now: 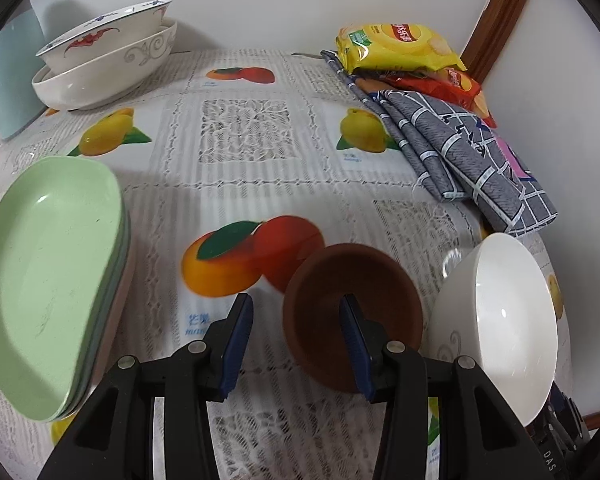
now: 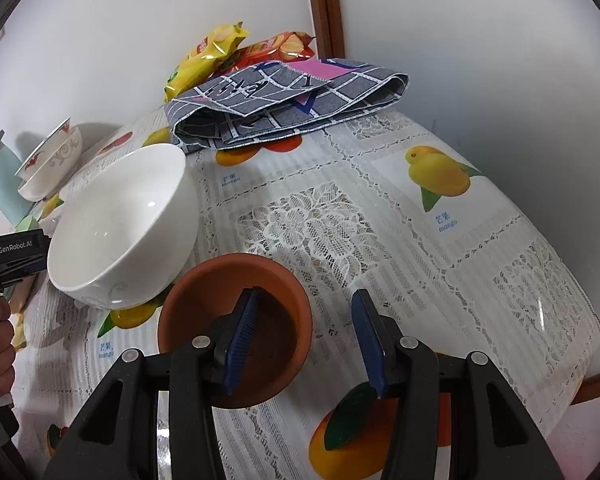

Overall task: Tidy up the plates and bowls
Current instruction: 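Grasp a brown clay bowl with the left gripper while the right gripper grasps another brown bowl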

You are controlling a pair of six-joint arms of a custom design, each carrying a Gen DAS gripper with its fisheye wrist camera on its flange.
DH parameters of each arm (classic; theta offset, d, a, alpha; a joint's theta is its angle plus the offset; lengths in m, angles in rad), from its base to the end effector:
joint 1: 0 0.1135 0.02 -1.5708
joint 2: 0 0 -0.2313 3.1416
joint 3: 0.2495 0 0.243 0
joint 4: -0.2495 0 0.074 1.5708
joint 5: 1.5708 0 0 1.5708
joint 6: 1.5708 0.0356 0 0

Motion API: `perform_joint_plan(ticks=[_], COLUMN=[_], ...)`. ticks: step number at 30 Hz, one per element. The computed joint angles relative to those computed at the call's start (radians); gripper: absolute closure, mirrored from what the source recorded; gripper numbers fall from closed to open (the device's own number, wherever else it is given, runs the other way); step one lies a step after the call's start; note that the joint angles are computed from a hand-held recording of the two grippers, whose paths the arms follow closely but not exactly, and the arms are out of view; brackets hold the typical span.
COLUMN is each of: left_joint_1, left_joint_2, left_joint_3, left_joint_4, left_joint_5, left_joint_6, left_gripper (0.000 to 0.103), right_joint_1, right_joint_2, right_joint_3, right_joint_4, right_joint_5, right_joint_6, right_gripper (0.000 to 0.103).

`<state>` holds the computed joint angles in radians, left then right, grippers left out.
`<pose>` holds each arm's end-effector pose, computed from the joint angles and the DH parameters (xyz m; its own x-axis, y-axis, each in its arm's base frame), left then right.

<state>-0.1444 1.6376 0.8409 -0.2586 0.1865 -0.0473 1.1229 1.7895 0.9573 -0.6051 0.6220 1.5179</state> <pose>0.2926 -0.0492 0.1230 -0.8710 0.0797 -0.4848 0.1909 0.9641 -0.1845 0.1429 0.2495 0.1036 -0.7207 0.3741 -0.5837 0.3917 0.9144 0.1024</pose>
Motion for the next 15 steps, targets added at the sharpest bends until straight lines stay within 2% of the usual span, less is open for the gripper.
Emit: perform_joint_plan(ticks=[2, 3, 5, 10, 15], left_joint_1=[-0.012, -0.017, -0.016, -0.008, 0.016], left_joint_2=[0.003, 0.005, 0.006, 0.007, -0.028], left_joint_3=[-0.003, -0.004, -0.005, 0.005, -0.009], left_joint_4=[0.015, 0.020, 0.028, 0.009, -0.018], left_joint_5=[-0.013, -0.021, -0.020, -0.008, 0.025], left_joint_6=[0.004, 0.006, -0.002, 0.011, 0.028], left_gripper=[0.067, 0.075, 0.079, 0.089, 0.093], right_joint_1=[0.000, 0.000, -0.002, -0.006, 0.000], right_joint_2=[0.013, 0.014, 0.009, 0.008, -0.016], right_joint_3=[0.013, 0.014, 0.006, 0.012, -0.003], right_joint_4=[-0.003, 0.007, 0.037, 0.036, 0.041], right_joint_5=[0.009, 0.011, 0.008, 0.007, 0.006], right_joint_6=[-0.006, -0.014, -0.035, -0.031, 0.009], right_gripper=[0.061, 0.068, 0.077, 0.084, 0.090])
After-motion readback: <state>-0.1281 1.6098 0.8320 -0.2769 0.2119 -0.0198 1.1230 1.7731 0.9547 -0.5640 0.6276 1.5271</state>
